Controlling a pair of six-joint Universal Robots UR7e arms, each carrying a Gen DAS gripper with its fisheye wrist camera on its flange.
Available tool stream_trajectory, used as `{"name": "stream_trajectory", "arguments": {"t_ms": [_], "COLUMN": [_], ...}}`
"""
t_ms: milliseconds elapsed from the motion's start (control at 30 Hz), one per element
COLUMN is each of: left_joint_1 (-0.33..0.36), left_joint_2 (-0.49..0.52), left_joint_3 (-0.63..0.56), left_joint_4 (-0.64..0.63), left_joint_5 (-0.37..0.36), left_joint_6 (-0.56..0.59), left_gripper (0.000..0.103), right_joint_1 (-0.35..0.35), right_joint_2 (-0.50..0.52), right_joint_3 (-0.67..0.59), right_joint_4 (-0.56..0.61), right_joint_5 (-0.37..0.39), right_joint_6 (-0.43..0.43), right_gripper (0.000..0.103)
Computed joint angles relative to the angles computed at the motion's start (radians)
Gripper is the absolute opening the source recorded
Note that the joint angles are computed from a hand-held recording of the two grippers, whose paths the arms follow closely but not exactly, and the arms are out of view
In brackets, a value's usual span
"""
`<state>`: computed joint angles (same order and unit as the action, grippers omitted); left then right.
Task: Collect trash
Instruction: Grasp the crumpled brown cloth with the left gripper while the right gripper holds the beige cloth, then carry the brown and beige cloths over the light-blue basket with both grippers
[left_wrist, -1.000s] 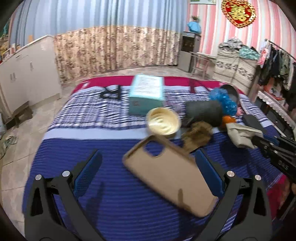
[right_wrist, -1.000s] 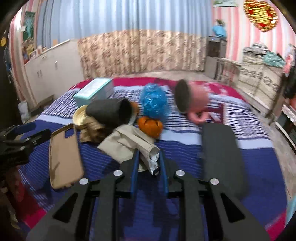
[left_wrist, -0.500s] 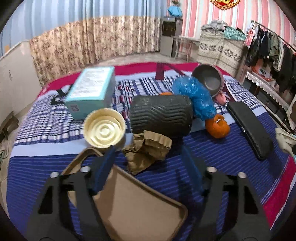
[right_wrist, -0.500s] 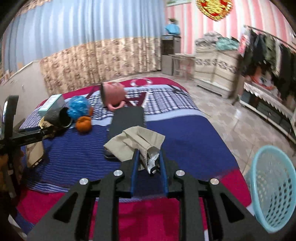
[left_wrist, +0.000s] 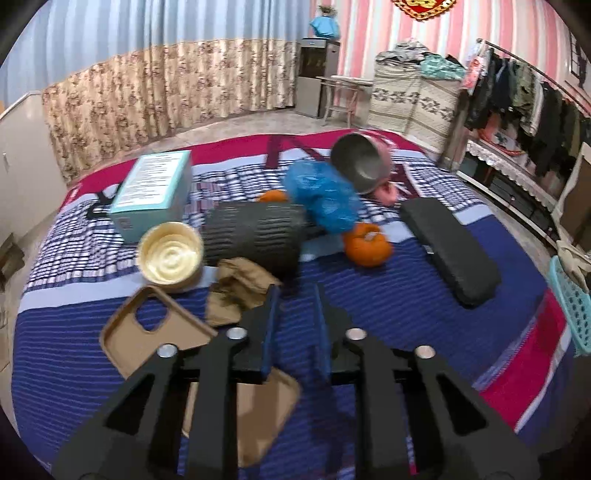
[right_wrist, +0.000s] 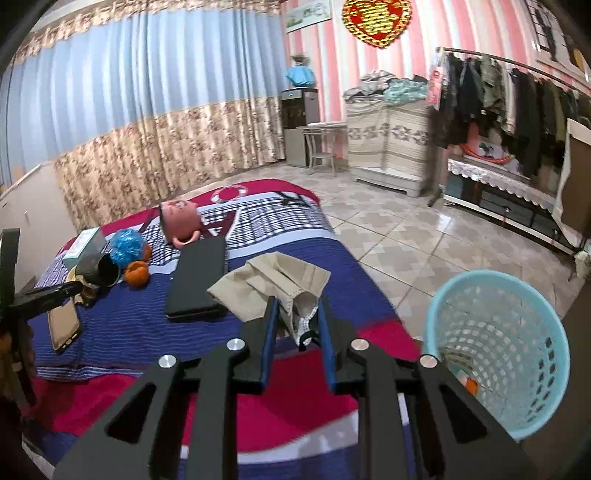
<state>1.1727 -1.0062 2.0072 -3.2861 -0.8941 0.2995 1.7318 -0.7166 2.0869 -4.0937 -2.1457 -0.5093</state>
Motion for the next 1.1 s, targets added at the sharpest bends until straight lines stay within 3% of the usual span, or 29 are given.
{"name": "stream_trajectory", "arguments": {"t_ms": [167, 233, 267, 300, 333, 700, 733, 800, 1100], "left_joint_1": [-0.016, -0.013, -0.011, -0.007, 0.002, 0.053, 0.055, 0.059, -0.024], "left_joint_2": [-0.015, -0.015, -0.015, -0.014, -0.017, 0.06, 0.071, 0.073, 0.04], "left_joint_3": [0.041, 0.047, 0.049, 0.051, 0.049, -0.089, -0.104, -0.12, -0.016], "left_joint_4": [-0.014, -0.025, -0.035, -0.054, -0.064, 0.034, 0.039, 0.058, -0.038], "left_joint_5": [0.018, 0.043, 0.057, 0.08, 0.084, 0.123, 0.127, 0.097, 0.066], "left_joint_6": [-0.036, -0.034, -0.032, -0.031, -0.028, -0.012, -0.014, -0.007, 0.046], "left_gripper": [0.013, 0.035, 0.057, 0.072, 0.075, 0.075, 0.073, 0.048, 0.047], "right_joint_1": [-0.016, -0.024, -0.029, -0.033, -0.036, -0.062, -0.061, -0.061, -0.059], "right_joint_2": [-0.036, -0.04, -0.04, -0.038, -0.035, -0.02, -0.02, -0.022, -0.05], "right_joint_3": [0.056, 0.064, 0.067, 0.068, 0.068, 0.06, 0.061, 0.063, 0.103], "right_joint_4": [-0.05, -0.057, -0.058, -0.062, -0.066, -0.052, -0.053, -0.061, -0.14], "right_joint_5": [-0.013, -0.011, -0.008, -0.006, -0.003, 0.012, 0.01, 0.009, 0.006], "right_joint_6": [0.012, 0.02, 0.026, 0.028, 0.027, 0.043, 0.044, 0.041, 0.034], "right_gripper": [0.022, 0.022, 0.022, 0.022, 0.022, 0.022, 0.022, 0.022, 0.022]}}
